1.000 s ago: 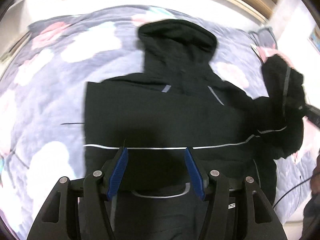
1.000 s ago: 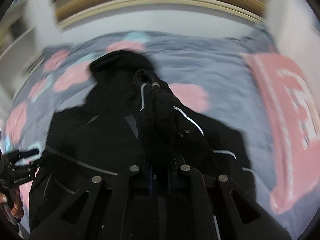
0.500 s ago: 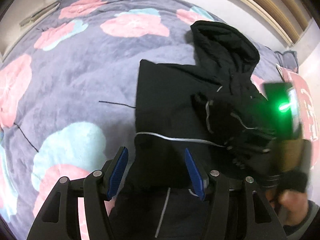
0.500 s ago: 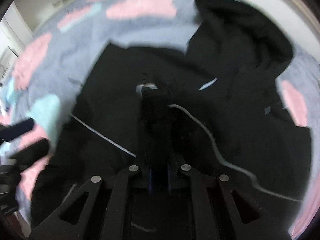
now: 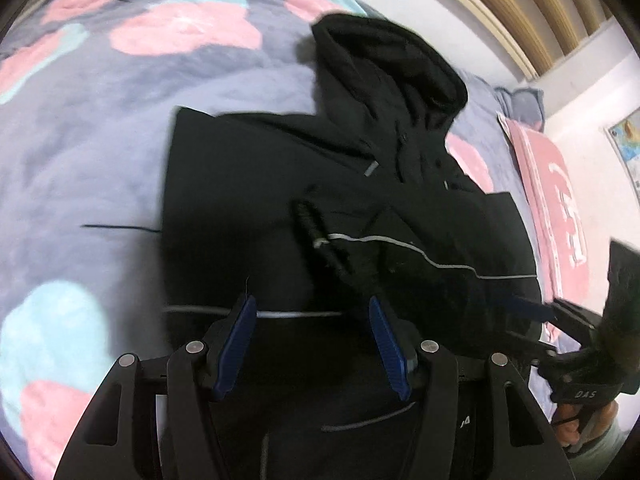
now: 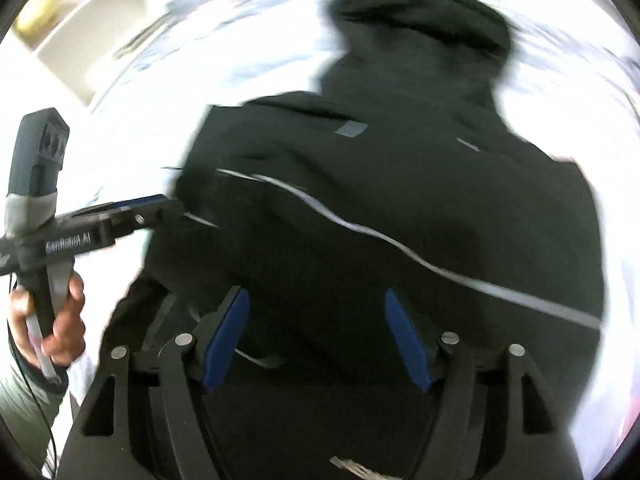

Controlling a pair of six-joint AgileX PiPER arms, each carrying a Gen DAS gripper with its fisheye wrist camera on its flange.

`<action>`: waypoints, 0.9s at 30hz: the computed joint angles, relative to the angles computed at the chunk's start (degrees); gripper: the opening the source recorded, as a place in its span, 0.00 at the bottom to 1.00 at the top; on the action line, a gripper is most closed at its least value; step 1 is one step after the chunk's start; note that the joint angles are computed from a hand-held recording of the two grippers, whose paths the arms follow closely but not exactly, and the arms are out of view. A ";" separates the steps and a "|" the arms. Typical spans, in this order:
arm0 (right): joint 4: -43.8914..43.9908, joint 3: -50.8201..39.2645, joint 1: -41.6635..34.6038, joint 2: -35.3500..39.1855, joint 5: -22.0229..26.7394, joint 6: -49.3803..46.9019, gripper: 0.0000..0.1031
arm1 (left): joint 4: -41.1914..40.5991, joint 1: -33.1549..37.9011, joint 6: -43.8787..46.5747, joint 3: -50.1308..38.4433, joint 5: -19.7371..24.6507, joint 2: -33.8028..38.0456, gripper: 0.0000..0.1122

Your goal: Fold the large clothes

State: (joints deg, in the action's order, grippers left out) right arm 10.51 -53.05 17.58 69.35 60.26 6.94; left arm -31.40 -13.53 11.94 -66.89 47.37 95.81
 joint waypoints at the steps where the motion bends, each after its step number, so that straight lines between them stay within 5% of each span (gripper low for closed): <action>1: -0.32 1.03 -2.37 -1.24 1.07 -0.46 0.71 | -1.35 -0.54 0.90 -0.83 0.02 1.40 0.53; 7: 1.77 5.24 -16.67 -6.03 5.54 -4.98 0.71 | 1.63 -5.18 -4.47 -7.20 -1.24 9.27 0.53; 9: -0.05 5.31 -16.70 -7.05 6.09 -3.75 0.71 | 4.18 -6.89 -6.61 -7.91 -2.87 10.03 0.20; 14: -3.10 2.43 -18.14 -7.42 5.65 -2.26 0.71 | 3.51 -4.13 -5.75 -3.60 -5.27 0.04 0.19; 17: -4.80 1.47 -19.23 -5.20 4.00 -1.54 0.71 | 0.45 3.02 -1.92 -0.48 -2.43 -5.69 0.19; 22: -8.22 4.64 -17.02 3.77 -4.11 3.37 0.72 | 5.32 7.65 -3.40 2.82 2.67 -0.32 0.25; 27: -16.57 7.70 -10.64 9.28 -9.96 12.16 0.76 | 4.11 6.92 -2.39 6.57 -1.66 -0.28 0.34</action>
State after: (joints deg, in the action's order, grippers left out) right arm -6.06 -45.35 6.94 78.63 50.30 19.10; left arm -27.29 -6.61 9.55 -60.31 45.71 95.53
